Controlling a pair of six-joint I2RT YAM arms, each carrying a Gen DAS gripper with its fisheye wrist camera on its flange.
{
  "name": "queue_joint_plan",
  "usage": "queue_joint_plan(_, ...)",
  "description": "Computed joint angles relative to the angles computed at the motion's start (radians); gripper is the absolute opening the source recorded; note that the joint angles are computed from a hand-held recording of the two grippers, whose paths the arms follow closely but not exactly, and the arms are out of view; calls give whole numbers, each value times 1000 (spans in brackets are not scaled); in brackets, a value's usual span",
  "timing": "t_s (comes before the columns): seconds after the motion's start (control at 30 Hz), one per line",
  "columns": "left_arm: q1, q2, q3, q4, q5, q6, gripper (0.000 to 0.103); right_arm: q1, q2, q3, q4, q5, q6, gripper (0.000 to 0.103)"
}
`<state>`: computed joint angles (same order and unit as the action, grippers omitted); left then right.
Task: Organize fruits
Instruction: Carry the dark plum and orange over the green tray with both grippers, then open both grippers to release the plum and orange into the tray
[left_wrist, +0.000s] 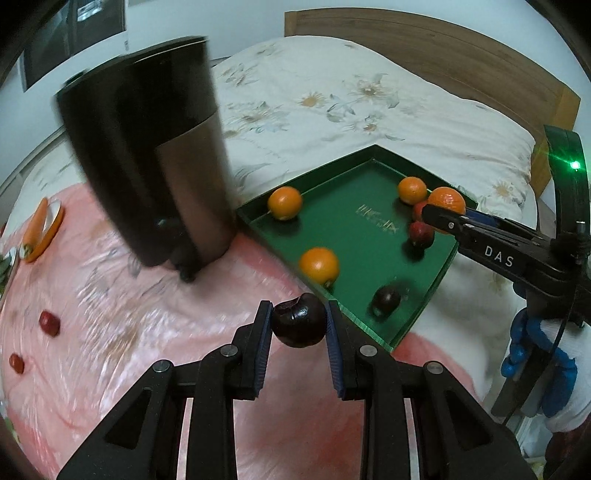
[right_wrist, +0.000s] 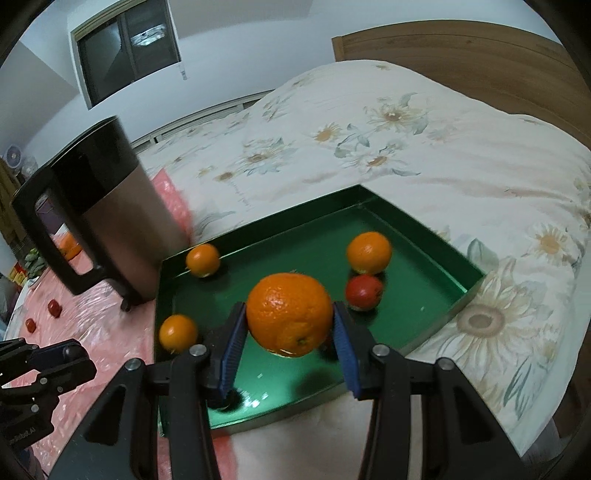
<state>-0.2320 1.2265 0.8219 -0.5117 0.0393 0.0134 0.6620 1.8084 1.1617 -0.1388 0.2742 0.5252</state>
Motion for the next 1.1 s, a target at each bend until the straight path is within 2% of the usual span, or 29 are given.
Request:
queue_joint_plan(0.4,-145,209,111,104,-71,-28,24,-134,13,-10,20,2,-62,68)
queue_joint_plan(0.7,-194,326,157,147,-96,-36,24,-209,78,32,21,6,-113,68)
queue_joint_plan(1.1,-220,423,184,179,-94,-43,24,-228,155,54,45,-19,-123,68)
